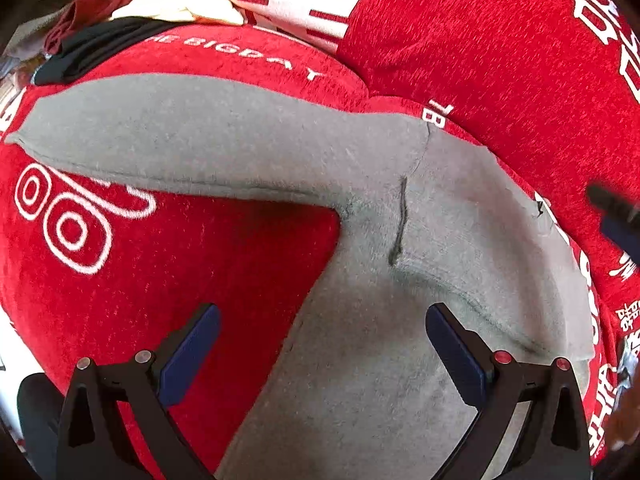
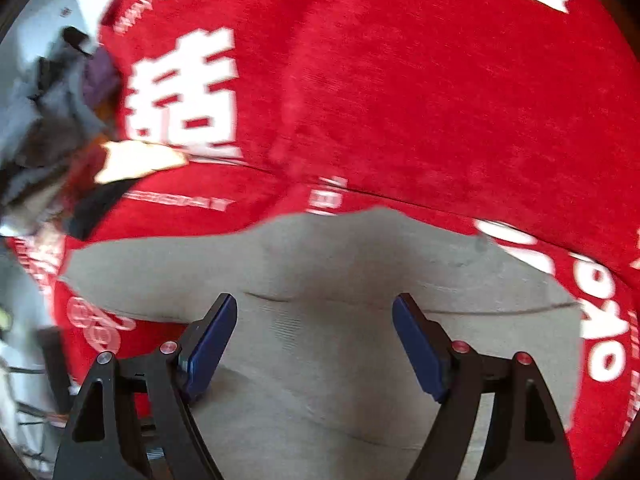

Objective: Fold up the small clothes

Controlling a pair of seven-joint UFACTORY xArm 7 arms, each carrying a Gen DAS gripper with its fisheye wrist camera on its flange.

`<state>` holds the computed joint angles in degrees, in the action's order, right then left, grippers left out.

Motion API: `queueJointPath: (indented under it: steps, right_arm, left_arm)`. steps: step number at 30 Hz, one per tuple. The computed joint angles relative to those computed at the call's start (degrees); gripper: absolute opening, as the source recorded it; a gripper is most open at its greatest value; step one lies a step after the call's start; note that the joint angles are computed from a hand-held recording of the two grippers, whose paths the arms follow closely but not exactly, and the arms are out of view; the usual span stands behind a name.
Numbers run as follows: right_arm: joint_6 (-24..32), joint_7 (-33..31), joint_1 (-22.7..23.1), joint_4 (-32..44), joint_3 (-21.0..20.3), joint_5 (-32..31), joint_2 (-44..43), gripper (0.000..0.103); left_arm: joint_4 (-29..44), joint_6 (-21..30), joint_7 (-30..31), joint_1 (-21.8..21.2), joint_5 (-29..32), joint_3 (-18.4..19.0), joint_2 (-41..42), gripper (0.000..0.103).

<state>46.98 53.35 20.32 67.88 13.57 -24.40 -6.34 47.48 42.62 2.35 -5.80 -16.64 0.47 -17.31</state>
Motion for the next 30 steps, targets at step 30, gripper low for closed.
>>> queueJointPath:
  steps: [30]
  right_arm:
    - [0.79, -3.93, -10.23, -24.32, 0.76, 1.54, -14.68, 0.095]
  left_arm:
    - [11.31, -1.48, -4.19, -9.92, 18.01, -9.17, 12.8, 0.103]
